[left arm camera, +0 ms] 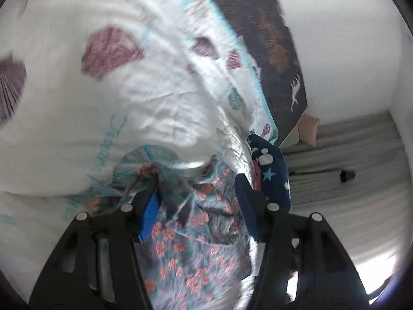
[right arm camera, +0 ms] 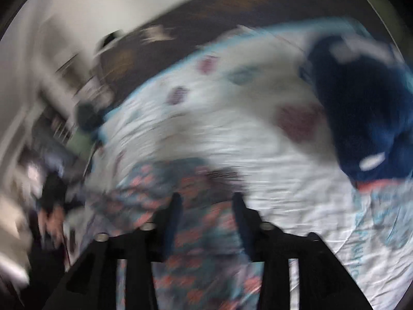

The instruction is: Fold small clothes

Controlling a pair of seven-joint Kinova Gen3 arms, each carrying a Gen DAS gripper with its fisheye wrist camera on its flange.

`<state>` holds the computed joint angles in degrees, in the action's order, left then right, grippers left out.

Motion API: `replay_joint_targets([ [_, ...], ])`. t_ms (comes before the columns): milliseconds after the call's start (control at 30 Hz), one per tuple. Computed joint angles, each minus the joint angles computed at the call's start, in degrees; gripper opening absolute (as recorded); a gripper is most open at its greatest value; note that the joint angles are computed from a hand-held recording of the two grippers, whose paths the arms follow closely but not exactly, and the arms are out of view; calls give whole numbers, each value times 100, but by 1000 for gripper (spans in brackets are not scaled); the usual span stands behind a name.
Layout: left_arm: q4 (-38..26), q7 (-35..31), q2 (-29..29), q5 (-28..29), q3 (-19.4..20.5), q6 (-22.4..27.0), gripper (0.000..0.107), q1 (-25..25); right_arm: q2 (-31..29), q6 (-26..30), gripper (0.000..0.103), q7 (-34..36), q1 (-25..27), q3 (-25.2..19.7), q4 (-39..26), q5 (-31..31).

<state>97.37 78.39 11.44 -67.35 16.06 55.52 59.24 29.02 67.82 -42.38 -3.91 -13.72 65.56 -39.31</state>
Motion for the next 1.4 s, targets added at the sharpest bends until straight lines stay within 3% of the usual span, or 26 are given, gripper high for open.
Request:
replay_joint_targets([
  [33,-192,-233,39,41,-19,223,57,157,-128,233,59,206,-265,161,-6,233],
  [100,-441,-632,103,105,67,390,59,209,-319,699,60,338,-796,294,151,699],
  [233,-984,-1448,386,348,-197,72,59,559,177,1346,56,-368,-1858,572,-71,1404],
  [300,-1291,-1914,588,553,-10,75,59,489,278,1161,47,-834,-2389,809,-256,1709],
  [367,-1487,-2380,847,559,507,29,59,179,372,901,46,-1300,-2722,963,-432,1797],
  [467,-1798,-3079,1299,747,1198,158,59,-185,691,836,46,-1999,-3206,1696,-1125,1521],
  [533,-1913,-3448,1475,1151,1198,46,59,-213,902,719,46,-2465,-3320,1903,-1628,1467],
  [633,-1721,-3301,1375,1409,508,-227,58,262,1064,204,46,-3158,-3505,2008,-2106,2018],
  [700,-1601,-3257,1265,1436,-6,-325,58,708,973,-237,46,-3526,-3415,1813,-2059,2484],
  [833,-1633,-3731,1148,1721,-487,-113,58,1154,469,-510,47,-3404,-2495,763,-1450,2805],
  [967,-1255,-3186,968,1495,-609,-187,58,1232,162,-156,50,-2838,-1708,-227,-970,3599],
  [1033,-1238,-3171,919,1309,-811,81,59,1342,267,241,50,-2895,-1488,-554,-872,4031],
  [1133,-1232,-3540,864,1341,-997,505,68,1113,281,182,50,-3113,-1638,-331,-464,4431],
  [1233,-1126,-3609,814,1768,-769,620,63,423,-82,-470,50,-2786,-1746,118,297,4163],
  [1333,-1062,-3312,766,1838,-861,1109,61,336,-411,-903,50,-2640,-1634,206,847,4062],
  [1400,-972,-2873,732,1773,-918,1349,61,416,-653,-1212,50,-2718,-1898,599,1199,4264],
])
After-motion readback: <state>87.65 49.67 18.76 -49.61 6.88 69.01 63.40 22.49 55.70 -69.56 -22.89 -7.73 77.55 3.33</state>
